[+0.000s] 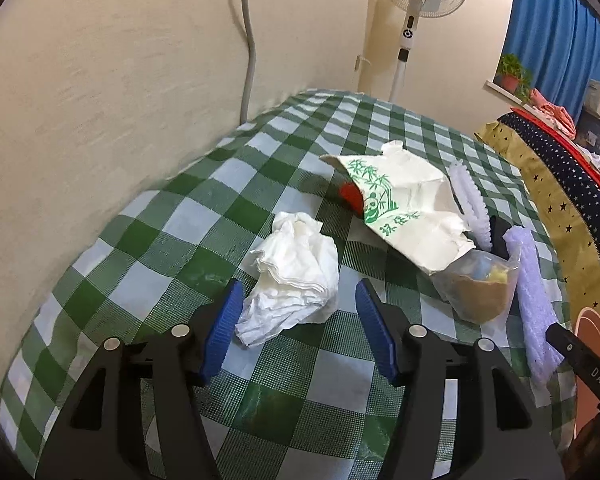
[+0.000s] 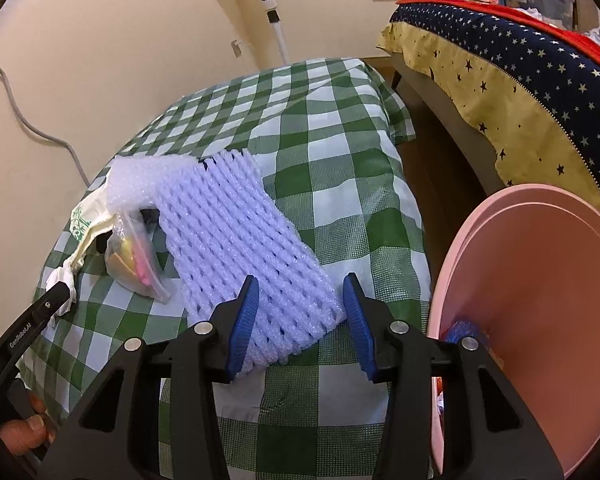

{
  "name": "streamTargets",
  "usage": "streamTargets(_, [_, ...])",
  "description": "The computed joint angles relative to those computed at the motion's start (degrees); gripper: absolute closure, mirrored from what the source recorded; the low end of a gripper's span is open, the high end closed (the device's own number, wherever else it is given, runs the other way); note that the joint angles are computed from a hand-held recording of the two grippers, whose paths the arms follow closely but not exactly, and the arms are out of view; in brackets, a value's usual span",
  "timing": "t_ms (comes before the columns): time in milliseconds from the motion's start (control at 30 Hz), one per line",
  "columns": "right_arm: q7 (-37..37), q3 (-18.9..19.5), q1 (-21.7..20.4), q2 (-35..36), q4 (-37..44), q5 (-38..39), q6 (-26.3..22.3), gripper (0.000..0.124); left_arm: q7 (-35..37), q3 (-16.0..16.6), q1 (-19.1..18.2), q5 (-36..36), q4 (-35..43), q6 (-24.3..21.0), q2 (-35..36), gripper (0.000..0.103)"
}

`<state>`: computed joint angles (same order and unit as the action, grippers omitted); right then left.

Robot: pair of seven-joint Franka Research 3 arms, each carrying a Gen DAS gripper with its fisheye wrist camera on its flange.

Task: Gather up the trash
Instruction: 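Grasp the white tissue with the left tool while the right tool grasps the lavender foam net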

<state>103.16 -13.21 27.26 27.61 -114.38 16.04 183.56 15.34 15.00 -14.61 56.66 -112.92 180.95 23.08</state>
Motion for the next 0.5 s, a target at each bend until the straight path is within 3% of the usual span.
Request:
streamTargets(67, [-0.7,1.2,-1.0,-0.2,-0.1,-0.1,0.0,0.085,2.3,-2.3,2.0,-2.2,-0.1,-0.1,0.1,0.048])
streamTargets(100, [-1.4,2.9,-2.5,-0.3,-0.2,-0.1,0.3,0.095,3.4,-3.2,3.0,-3.4,-0.4,0.1,0.1,0.05])
streamTargets(233, [-3.8,5.6,-4.5,-1.0,-0.9,0.0,1.1,0.103,9.0,-6.4,5.5,-8.4,-1.1,0.6,0.2,0.075])
streamTargets(333, [-5.4,8.5,-6.7,-2.1,-2.2,1.0,3.0,0.105,10.2,-4.5,3.6,-9.9,-1.9,1.9,0.0,0.088])
streamTargets(500, [-8.0,10.2,-7.4,-4.7,-5.3,3.2,7.2,0.106,12.8,-1.7,0.7,-12.0,-3.7,4.2,-1.1,0.094])
